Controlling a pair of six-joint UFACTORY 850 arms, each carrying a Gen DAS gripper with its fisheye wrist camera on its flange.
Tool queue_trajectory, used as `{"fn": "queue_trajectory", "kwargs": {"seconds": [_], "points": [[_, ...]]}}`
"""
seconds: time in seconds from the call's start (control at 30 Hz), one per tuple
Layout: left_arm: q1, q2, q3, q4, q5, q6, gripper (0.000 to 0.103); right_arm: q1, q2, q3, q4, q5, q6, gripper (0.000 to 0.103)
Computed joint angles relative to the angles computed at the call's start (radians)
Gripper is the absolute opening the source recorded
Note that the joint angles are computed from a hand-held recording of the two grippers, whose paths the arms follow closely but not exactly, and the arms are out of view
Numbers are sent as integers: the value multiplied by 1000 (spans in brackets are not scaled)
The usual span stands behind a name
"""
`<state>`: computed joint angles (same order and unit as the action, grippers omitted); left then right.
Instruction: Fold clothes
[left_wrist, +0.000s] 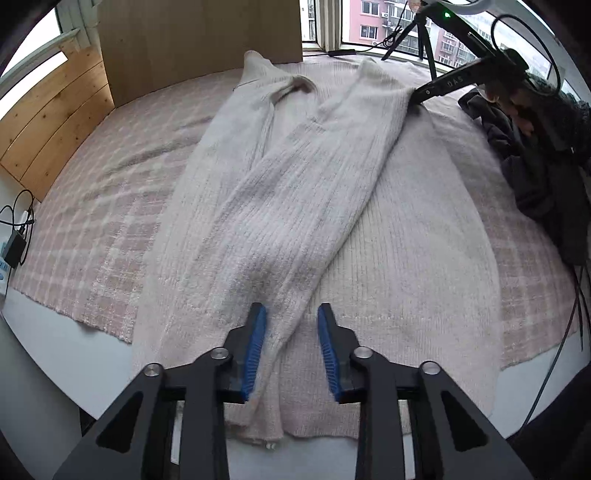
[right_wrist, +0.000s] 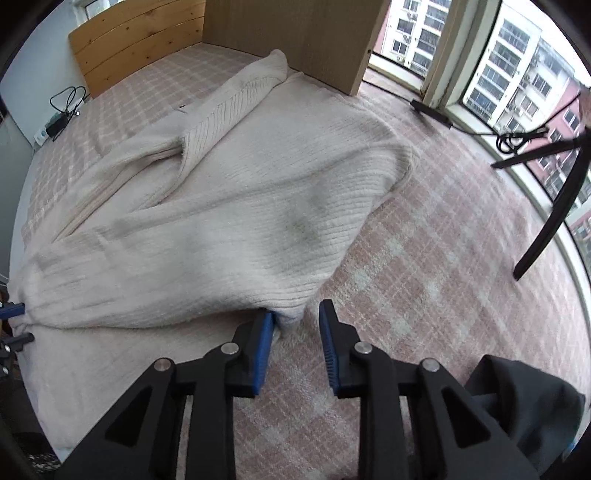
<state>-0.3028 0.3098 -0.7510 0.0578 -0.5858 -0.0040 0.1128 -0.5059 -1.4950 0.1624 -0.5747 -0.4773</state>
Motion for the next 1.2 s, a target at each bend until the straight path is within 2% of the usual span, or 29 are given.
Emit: {"fn": "queue_trajectory", "kwargs": {"seconds": [0.03, 0.1, 0.17, 0.2, 0.23, 0.37, 0.47, 0.5, 0.57, 0.6, 0.7, 0.73, 0.8, 0.83, 0.9, 0.93, 1.0, 1.07, 1.1, 1.2], "points": [[23, 1, -5, -64, -2, 56, 3, 7, 8, 13, -31, 24, 6, 26], [86, 3, -19, -251, -29, 205, 3, 14, 17, 29, -55, 64, -2, 25], [109, 21, -28, -317, -46, 247, 3, -10, 27, 32, 47, 66, -91, 17], [113, 36, -29, -347, -52, 265, 3, -24, 25, 23, 117, 43, -130, 12], [113, 51, -30, -382, -60, 285, 3, -31, 13, 2, 171, 20, -139, 12], [56, 71, -32, -479, -77, 324, 3, -94, -22, -49, 383, -90, -172, 11], [5, 34, -28, -663, -155, 463, 5, -144, -56, -79, 521, -180, -132, 10], [-17, 18, -26, -689, -178, 483, 8, -157, -69, -86, 551, -200, -110, 10], [-69, 4, -24, -645, -190, 442, 8, -176, -92, -95, 581, -242, -54, 10], [-83, 19, -15, -616, -192, 414, 12, -180, -107, -106, 577, -268, -28, 11], [-76, 69, 9, -574, -195, 351, 32, -198, -119, -104, 611, -308, -12, 11], [-69, 81, 13, -570, -199, 333, 33, -200, -115, -99, 609, -305, -10, 11], [-67, 92, 18, -573, -206, 320, 35, -195, -104, -95, 567, -302, -3, 14], [-74, 92, 21, -572, -202, 323, 40, -188, -99, -96, 524, -305, 10, 16], [-116, 83, 24, -533, -173, 296, 45, -168, -76, -83, 403, -282, 62, 17], [-137, 75, 24, -512, -163, 284, 45, -166, -61, -70, 391, -274, 55, 17], [-168, 51, 21, -473, -148, 264, 45, -183, -44, -57, 478, -299, -10, 17], [-186, 35, 21, -449, -135, 248, 45, -198, -40, -58, 574, -298, -37, 23], [-190, 33, 22, -442, -127, 247, 45, -199, -46, -70, 603, -287, -33, 28], [-180, 20, 14, -460, -133, 262, 45, -175, -89, -142, 584, -234, 24, 29]]}}
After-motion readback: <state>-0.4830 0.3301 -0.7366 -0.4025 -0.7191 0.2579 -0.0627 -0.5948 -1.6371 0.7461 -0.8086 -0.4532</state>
